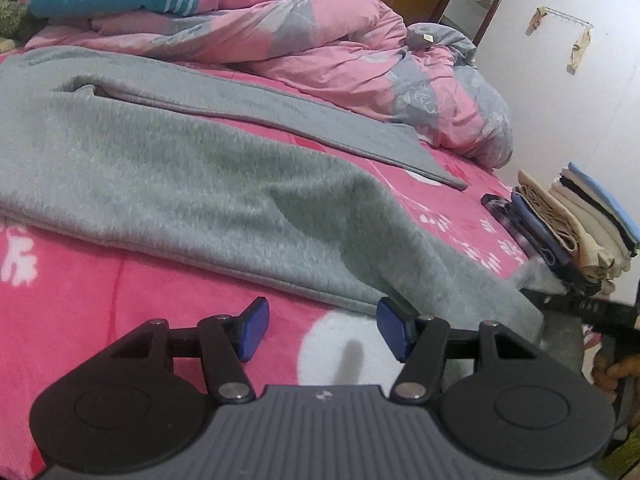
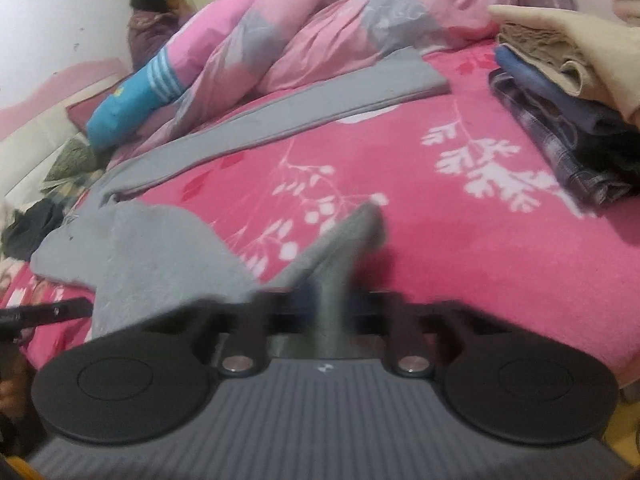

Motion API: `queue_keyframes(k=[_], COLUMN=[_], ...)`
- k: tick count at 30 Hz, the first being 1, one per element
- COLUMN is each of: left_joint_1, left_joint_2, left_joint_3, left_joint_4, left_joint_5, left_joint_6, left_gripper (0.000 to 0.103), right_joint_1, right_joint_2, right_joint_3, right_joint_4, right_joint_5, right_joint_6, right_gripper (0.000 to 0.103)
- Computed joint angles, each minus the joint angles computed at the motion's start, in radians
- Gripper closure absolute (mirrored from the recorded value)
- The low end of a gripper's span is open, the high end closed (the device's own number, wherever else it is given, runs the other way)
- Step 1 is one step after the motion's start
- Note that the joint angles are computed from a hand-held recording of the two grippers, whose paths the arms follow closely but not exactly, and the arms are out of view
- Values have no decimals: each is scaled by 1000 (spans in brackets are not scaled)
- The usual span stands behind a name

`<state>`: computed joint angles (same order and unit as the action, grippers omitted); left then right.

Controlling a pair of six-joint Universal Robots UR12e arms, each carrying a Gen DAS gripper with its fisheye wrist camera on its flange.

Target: Fold clothes

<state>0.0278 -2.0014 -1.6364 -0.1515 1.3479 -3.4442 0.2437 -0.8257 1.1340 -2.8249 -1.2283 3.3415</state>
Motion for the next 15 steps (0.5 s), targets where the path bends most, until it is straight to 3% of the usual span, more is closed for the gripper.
queue_keyframes(k=[4, 8, 11, 15], left_joint_1=[5, 12, 18, 26], left_joint_2=[-10, -17, -17, -13], left_joint_3=[13, 17, 18, 13], left_joint_4=[4, 20, 25, 25], left_joint_5=[5, 11, 20, 34], left_joint_6=[-10, -30, -33, -27], left_gripper=[42, 42, 42, 42], right_joint_1=[-8, -10, -11, -6], right_joint_2=[13, 49, 83, 136], right_joint_3=[-37, -134, -211, -305], right_joint_4=[-119, -200, -213, -157], right_joint_5=[-18, -92, -140, -198], right_joint_6=[21, -16, -21, -26], right_gripper=[100, 100, 100, 99])
